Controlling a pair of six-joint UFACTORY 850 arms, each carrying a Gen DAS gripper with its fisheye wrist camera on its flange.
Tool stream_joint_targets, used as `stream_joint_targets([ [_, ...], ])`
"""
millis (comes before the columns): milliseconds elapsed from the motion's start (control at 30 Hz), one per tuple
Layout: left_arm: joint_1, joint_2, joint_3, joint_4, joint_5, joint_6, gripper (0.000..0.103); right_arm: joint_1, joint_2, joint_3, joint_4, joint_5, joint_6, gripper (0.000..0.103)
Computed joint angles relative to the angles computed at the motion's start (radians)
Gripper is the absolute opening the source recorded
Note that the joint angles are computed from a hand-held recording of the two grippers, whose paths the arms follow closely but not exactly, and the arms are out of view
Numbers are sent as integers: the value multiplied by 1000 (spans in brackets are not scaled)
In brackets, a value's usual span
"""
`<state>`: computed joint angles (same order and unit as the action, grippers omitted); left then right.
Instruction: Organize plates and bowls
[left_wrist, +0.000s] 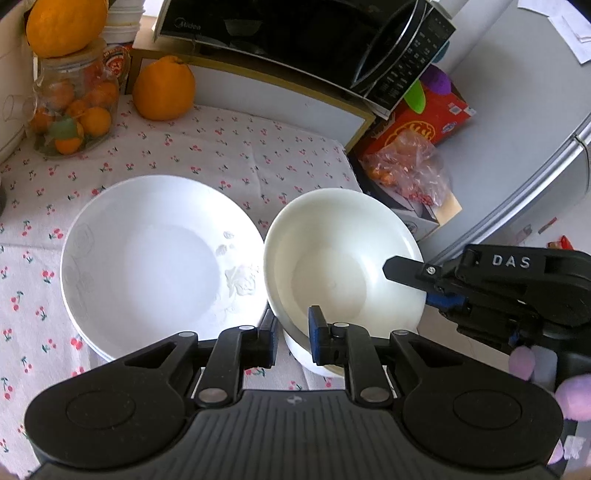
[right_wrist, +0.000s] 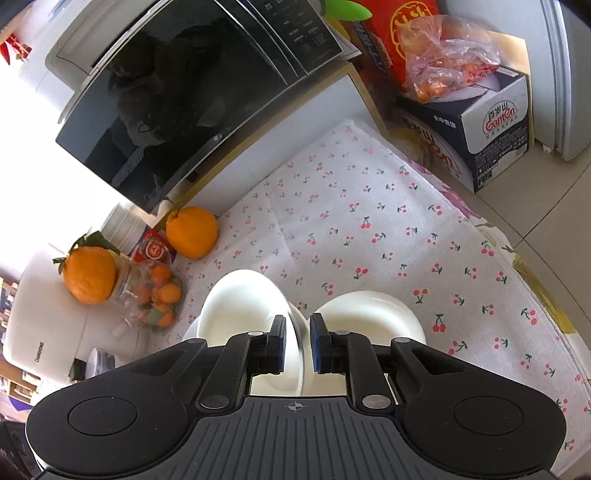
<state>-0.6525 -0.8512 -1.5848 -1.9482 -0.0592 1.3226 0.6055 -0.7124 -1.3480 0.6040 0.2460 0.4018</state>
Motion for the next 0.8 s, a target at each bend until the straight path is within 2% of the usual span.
stream_joint_targets([
  [300, 1, -32, -40, 495, -69, -491, 17, -11, 8, 18, 81, -19, -88, 16],
  [567, -4, -74, -93, 776, -101, -783, 18, -23, -5, 12, 185, -52, -193, 16],
  [700, -5, -91, -114, 882, -115, -892, 19, -25, -18, -2, 321, -66, -342, 16],
  [800, -9, -110, -142, 1000, -126, -1011, 19, -24, -33, -21, 514, -72, -555, 16],
])
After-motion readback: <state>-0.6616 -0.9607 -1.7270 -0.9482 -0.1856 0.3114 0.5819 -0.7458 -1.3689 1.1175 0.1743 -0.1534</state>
